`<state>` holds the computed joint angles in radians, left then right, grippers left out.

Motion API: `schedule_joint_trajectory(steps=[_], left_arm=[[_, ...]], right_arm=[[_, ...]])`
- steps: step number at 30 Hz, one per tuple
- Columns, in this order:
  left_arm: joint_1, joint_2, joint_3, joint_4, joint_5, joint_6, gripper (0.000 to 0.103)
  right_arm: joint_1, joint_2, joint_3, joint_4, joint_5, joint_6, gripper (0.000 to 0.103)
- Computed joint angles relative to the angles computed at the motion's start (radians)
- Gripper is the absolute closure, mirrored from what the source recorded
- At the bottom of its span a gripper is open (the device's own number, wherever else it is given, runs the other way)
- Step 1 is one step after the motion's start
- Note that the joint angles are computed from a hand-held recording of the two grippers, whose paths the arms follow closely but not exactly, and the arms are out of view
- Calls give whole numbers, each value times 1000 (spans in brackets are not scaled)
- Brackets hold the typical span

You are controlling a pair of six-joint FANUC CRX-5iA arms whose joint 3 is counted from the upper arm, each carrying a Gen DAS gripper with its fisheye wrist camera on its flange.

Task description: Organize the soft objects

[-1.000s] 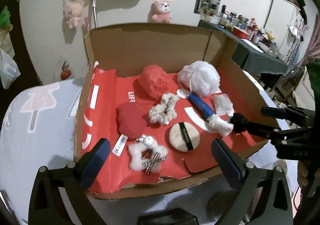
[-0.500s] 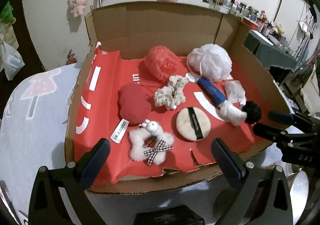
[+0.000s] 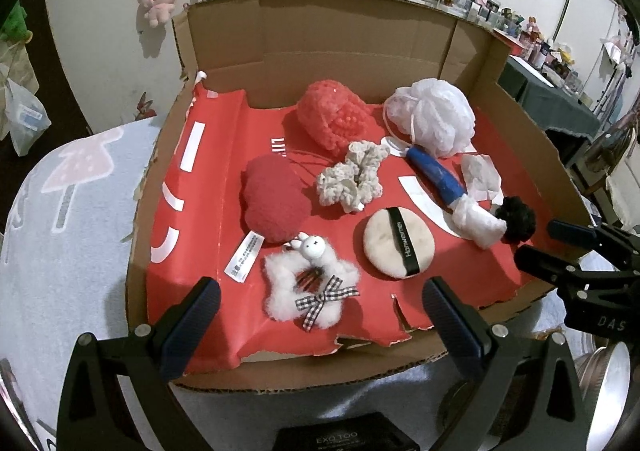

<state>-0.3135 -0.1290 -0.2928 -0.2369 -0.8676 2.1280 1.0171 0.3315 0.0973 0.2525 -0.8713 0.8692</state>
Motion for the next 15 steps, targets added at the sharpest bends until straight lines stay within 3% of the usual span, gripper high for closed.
schedule_joint_trajectory(steps=[15], left_arm=[[6,-3,-4,7,5,-1,0]], right_arm=[[1,-2,-5,5,3,-1,29]])
